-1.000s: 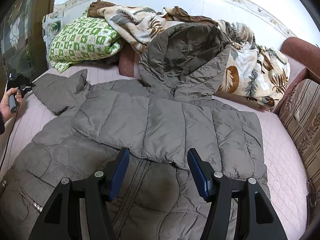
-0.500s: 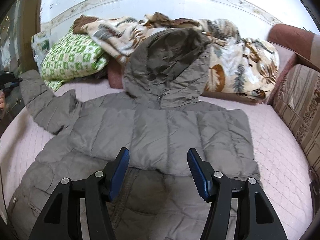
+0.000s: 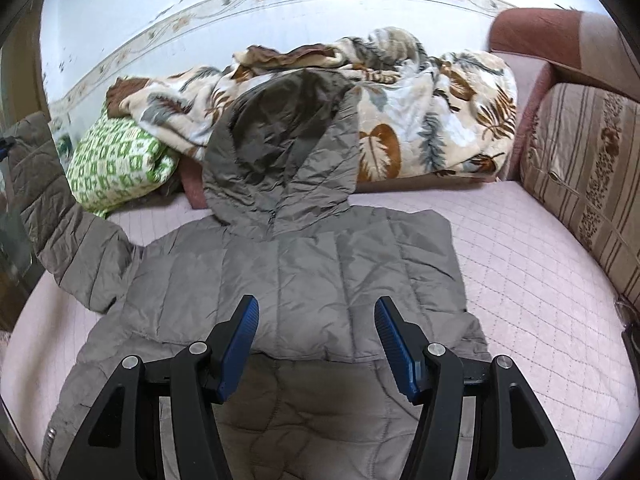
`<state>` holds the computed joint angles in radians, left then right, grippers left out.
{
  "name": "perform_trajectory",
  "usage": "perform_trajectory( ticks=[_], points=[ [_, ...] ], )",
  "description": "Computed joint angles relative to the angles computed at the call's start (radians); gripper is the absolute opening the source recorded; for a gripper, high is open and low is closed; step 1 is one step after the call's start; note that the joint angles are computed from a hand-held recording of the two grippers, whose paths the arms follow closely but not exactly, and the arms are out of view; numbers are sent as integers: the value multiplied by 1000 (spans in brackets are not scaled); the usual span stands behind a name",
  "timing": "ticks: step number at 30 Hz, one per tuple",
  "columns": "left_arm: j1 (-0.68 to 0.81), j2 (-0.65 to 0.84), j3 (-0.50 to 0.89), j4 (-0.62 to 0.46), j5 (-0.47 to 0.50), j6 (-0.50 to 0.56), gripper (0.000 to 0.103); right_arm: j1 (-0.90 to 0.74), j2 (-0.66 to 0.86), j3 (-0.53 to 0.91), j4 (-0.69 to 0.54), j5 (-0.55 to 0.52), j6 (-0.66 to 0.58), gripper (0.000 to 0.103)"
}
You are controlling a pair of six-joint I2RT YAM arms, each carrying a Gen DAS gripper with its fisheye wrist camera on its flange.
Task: Fold large clothes
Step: 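Lift the sleeve with the left tool and fold it across the jacket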
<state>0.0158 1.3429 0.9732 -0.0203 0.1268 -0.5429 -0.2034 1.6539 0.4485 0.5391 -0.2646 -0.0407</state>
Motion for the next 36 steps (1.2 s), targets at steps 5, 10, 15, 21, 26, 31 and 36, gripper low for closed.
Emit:
perform_trajectory(
  ticks=[5,10,15,21,26,31,36],
  points=[
    [-205,10,96,-83,-117,-8,11,-84,-32,-1,-28,-69,-4,65],
    [-384,76,185,-118,-215,-7,11,-182,-49,21,-76,-155,-11,65],
    [-530,200,271,-120,-264,-31,11,-283,-39,54,-114,-227,-16,65],
    [-667,395,368,-104,-314,-53,11,-384,0,107,-160,-297,-15,65],
    [-742,589,439,-72,-334,-105,11,-423,20,136,-188,-331,-21,65],
    [-791,780,509,-37,-331,-161,11,-438,32,149,-196,-346,-19,65],
    [-834,962,615,-48,-315,-193,11,-449,47,161,-203,-357,-22,65]
  ],
)
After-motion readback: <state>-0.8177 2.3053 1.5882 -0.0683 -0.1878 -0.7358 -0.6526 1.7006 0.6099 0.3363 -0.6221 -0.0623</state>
